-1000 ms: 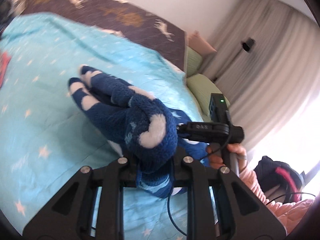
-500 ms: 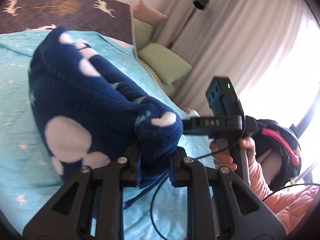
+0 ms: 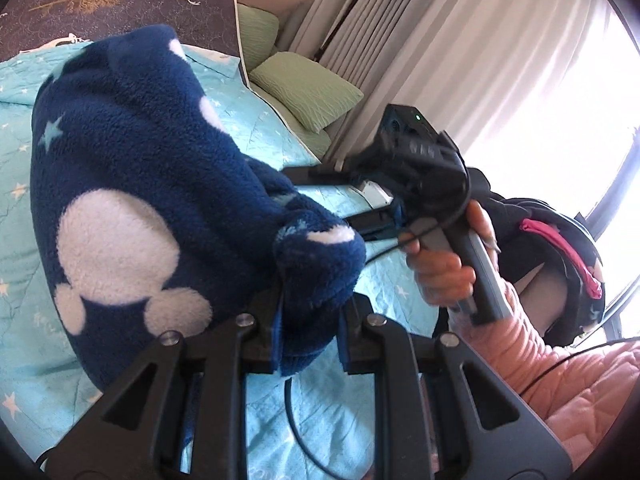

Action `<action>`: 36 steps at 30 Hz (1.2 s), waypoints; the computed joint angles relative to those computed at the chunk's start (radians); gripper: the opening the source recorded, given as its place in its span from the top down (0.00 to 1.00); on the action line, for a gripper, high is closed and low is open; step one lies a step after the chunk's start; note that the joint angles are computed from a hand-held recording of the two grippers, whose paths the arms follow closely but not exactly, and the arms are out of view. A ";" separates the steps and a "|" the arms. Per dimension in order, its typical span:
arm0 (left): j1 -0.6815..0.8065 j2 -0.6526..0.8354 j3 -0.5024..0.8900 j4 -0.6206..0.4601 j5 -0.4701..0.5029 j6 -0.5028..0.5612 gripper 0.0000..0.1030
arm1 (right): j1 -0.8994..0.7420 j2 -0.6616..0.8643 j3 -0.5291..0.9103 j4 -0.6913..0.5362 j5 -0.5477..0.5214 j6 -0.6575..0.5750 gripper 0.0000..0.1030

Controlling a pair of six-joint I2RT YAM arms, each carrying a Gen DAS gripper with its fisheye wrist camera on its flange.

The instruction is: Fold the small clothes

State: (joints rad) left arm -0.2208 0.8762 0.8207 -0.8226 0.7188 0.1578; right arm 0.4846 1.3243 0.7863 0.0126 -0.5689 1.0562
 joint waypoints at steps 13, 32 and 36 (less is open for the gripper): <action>-0.102 -0.030 -0.016 0.014 -0.102 -0.016 0.78 | 0.004 0.323 0.399 -0.126 -0.173 -0.183 0.14; -0.430 0.012 0.027 0.176 -0.306 -0.132 0.78 | 0.095 0.350 0.856 -0.739 0.402 -0.606 0.68; -0.541 0.121 0.016 0.277 -0.374 -0.156 0.78 | 0.037 0.355 0.790 -0.754 0.412 -0.613 0.65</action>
